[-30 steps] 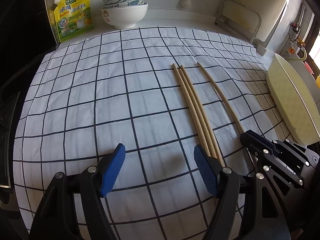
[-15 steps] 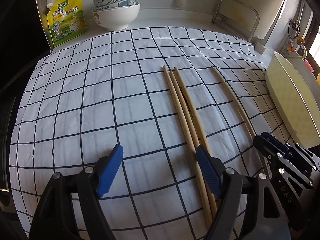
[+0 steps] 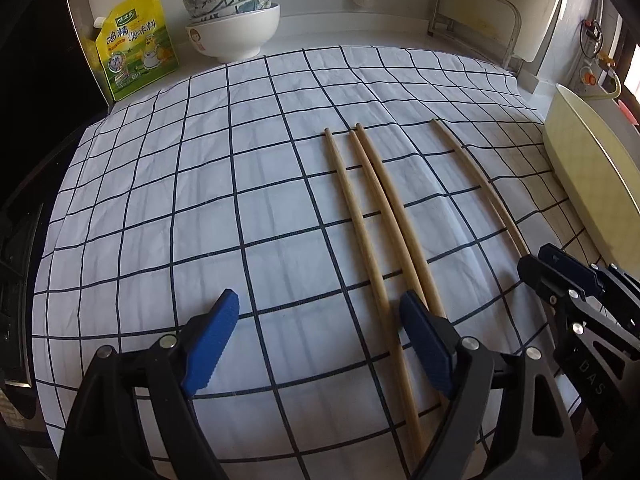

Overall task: Organize utensils
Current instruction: 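Close the right tool on one wooden chopstick while the left tool grasps another, then lift and carry both held chopsticks over the white basin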

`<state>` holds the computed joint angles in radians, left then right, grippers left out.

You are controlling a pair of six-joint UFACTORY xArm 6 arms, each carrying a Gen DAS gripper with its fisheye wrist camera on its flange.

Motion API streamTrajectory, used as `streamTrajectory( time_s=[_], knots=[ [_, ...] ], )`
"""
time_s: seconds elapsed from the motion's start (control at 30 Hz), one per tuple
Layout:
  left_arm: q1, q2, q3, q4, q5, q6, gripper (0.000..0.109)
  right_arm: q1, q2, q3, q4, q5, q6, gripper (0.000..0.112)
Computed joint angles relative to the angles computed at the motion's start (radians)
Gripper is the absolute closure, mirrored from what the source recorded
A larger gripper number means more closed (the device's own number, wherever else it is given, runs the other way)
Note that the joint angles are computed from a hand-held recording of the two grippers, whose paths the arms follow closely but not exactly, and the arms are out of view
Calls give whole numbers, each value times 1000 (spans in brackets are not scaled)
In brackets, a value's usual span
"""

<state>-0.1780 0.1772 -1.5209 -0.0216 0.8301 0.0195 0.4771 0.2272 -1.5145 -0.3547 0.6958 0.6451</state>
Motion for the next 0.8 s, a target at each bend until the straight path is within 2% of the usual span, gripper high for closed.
streamTrajectory(
  time_s=[0.2, 0.37, 0.43, 0.47, 0.5, 0.6, 0.8],
  knots=[
    [-5, 32, -36, 19, -12, -29, 30, 4, 28, -40, -38, 36, -3, 86],
    [-8, 26, -27, 10, -35, -16, 49, 15, 56, -80, -66, 67, -13, 86],
    [-10, 17, -14, 1, -47, -9, 59, 14, 57, -78, -50, 58, -29, 92],
    [-11, 14, -9, -3, -52, -4, 65, 15, 58, -81, -46, 60, -34, 95],
    [-12, 11, -6, -9, -54, 4, 73, 17, 61, -88, -46, 66, -37, 103],
    [-12, 14, -17, -38, -36, 31, 97, 18, 65, -95, -31, 67, -43, 106],
    [4, 18, -41, -105, 21, 71, 101, 14, 47, -70, 42, 27, -60, 106]
  ],
)
